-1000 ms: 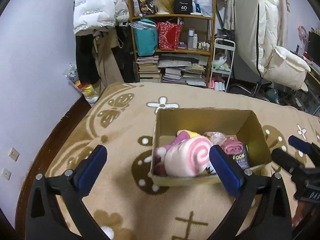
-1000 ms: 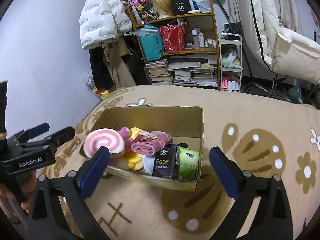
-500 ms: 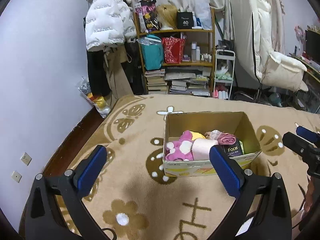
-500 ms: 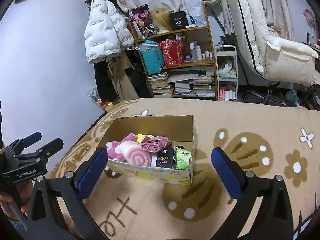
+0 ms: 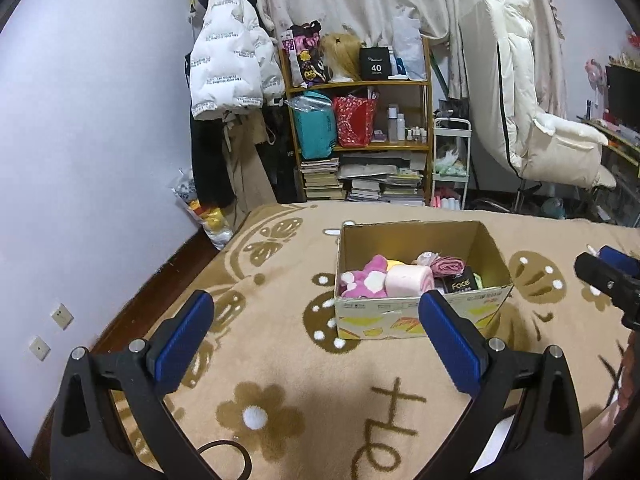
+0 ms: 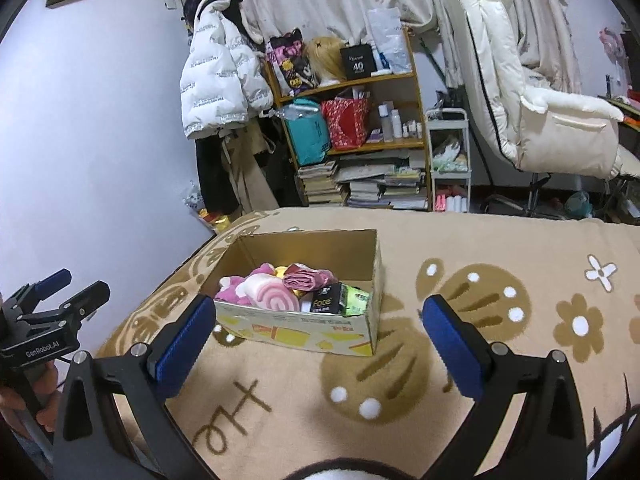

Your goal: Organize soft objects

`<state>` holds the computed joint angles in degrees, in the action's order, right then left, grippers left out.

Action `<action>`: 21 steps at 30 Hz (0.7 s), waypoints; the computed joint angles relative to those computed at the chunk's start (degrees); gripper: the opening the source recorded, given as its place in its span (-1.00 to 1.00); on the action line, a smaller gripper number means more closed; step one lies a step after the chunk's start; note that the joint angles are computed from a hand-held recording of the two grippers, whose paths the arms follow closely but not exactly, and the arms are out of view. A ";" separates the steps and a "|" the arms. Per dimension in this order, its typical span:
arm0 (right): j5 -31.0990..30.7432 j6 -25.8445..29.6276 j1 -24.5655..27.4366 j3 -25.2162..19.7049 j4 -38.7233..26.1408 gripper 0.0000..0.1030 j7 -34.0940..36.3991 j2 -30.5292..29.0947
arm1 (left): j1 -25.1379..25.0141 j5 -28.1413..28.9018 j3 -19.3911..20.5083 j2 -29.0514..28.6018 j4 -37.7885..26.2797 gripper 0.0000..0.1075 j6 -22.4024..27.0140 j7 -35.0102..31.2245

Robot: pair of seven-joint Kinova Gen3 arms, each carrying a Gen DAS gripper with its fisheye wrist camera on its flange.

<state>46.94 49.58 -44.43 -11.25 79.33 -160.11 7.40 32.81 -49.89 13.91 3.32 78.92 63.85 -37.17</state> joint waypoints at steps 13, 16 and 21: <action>12.39 -1.20 0.31 -2.32 9.53 1.00 -11.86 -2.69 | 3.73 -6.36 0.47 1.36 2.54 0.89 1.22 5.14; 11.86 -2.18 1.16 -2.47 10.34 1.00 -11.87 -2.99 | 3.49 -5.78 0.08 1.31 2.82 0.89 0.88 5.57; 10.72 -1.83 1.70 -2.48 9.81 1.00 -10.38 -2.55 | 3.62 -6.88 -0.29 1.76 2.90 0.89 1.48 7.44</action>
<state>57.66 47.76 -42.73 -13.73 89.14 -170.50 4.85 36.43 -56.78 13.62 5.08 81.82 65.33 -29.72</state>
